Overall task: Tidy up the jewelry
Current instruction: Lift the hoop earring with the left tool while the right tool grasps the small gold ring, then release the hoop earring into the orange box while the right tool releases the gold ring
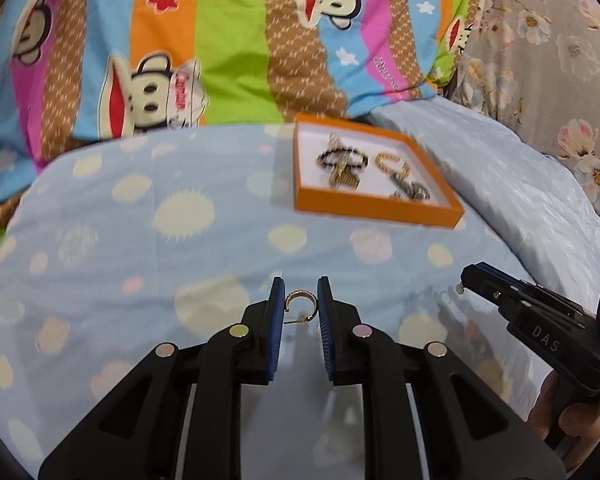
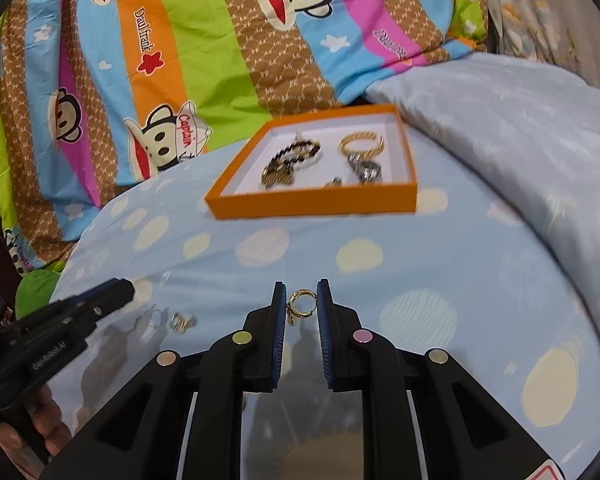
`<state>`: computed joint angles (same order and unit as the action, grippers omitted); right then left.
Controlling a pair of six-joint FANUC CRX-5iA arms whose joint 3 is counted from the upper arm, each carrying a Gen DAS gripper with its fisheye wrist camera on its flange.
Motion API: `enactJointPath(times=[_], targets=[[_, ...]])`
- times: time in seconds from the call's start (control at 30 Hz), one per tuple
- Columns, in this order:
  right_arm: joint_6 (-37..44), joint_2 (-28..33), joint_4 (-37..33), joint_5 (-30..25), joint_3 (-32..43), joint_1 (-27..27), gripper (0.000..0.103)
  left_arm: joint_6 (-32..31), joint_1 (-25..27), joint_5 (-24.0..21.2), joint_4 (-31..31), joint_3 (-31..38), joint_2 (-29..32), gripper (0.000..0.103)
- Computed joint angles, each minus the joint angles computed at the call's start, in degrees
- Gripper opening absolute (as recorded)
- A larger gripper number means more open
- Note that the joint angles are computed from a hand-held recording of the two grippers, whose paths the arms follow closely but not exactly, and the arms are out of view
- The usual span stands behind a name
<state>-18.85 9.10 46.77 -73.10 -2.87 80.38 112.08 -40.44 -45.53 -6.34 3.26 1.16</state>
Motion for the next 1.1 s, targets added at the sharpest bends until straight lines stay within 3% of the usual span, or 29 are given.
enactJointPath(times=[0.3, 0.53, 0.77, 1.1], targets=[[5.58, -0.93, 2.67, 5.13, 0.18, -7.6, 0.015, -3.49, 0.73, 1.9, 1.15, 12.21, 9.87, 0.016], [9.78, 1.41, 0.39, 11.02, 2.23, -14.22, 0.015, -5.04, 1.55, -0.6, 3.06, 21.96, 19.57, 0.016], [14.58, 5.22, -1.88, 12.4, 5.26, -17.15, 0.015, -4.75, 1.25, -1.78, 1.08, 26.41, 24.22, 0.016], [13.92, 6.1, -1.24, 13.96, 4.85, -18.22, 0.018, -3.44, 0.69, -3.21, -1.22, 28.53, 26.25, 0.018]])
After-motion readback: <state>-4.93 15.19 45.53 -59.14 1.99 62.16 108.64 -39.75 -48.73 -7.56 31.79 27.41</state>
